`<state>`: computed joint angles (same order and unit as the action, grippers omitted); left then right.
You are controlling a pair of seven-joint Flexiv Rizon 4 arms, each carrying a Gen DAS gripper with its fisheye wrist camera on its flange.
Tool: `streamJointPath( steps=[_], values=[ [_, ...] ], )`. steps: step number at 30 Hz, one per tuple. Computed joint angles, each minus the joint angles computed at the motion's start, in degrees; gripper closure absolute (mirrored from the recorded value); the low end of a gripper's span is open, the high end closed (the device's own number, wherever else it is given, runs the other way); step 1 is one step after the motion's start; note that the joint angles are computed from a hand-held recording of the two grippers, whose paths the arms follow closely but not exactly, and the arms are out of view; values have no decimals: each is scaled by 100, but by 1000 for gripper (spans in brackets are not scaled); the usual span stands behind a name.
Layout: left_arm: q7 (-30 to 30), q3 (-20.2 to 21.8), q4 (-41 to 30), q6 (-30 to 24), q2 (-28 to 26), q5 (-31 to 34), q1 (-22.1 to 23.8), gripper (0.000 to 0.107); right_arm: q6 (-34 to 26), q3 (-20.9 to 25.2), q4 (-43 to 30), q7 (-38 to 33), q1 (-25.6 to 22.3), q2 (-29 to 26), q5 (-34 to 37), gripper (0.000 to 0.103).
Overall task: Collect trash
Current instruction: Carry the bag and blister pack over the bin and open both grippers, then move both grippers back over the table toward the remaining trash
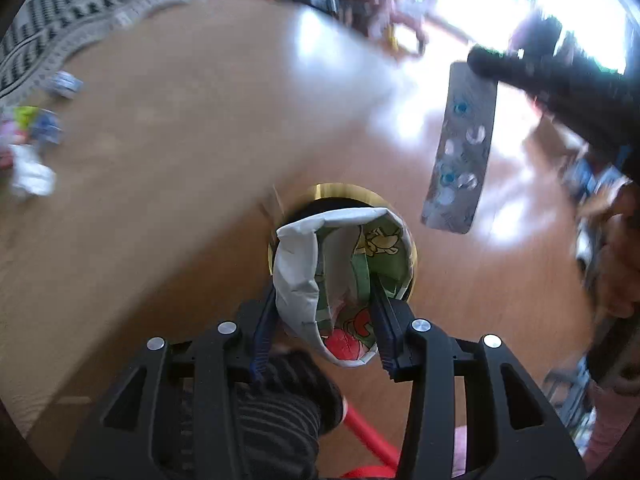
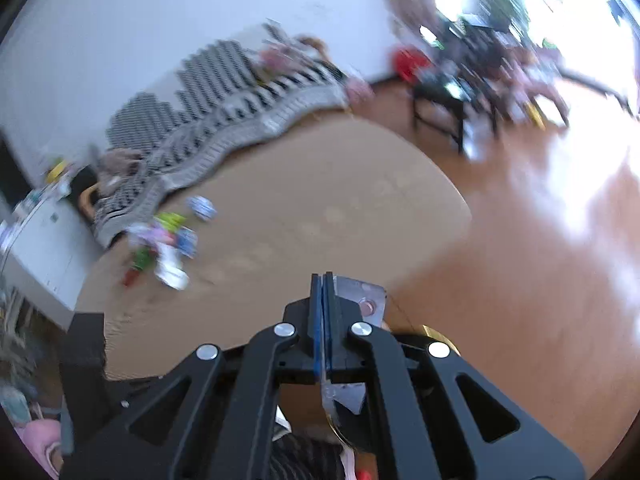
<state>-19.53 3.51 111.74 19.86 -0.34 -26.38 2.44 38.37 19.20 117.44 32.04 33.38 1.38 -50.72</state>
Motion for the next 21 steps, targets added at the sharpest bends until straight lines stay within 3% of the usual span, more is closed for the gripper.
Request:
streamJointPath(
  steps=[4, 13, 16, 17, 18, 19, 20, 21],
  values=[
    [-499, -182, 332, 302, -124, 665, -270, 66, 852, -11, 789, 818, -143, 17, 196, 101],
    [-680, -219, 523, 726, -272, 796, -395, 66, 1394, -106, 1181, 1122, -250, -33, 62, 101],
    [-761, -262, 498, 856, -323, 853, -441, 60, 1560, -149, 1240, 1203, -312, -21, 57, 101],
    [-758, -261, 525, 926, -325, 865, -450, 46, 1659, -168, 1279, 1256, -347, -17, 30, 101],
    [-737, -265, 484, 901, -359, 780, -436, 23, 1754, -185, 1311, 1279, -380, -12, 11, 101],
    [-697, -261, 483, 877, -346, 630, -420, 16, 1746, -170, 1307, 1166, -384, -4, 175, 101],
    [-611, -248, 533, 912, -306, 415, -404, 14, 1673, -149, 1278, 1056, -376, 1, 291, 96],
    [-554, -246, 536, 870, -282, 309, -395, 12, 1584, -129, 1258, 996, -367, 23, 347, 63]
  ],
)
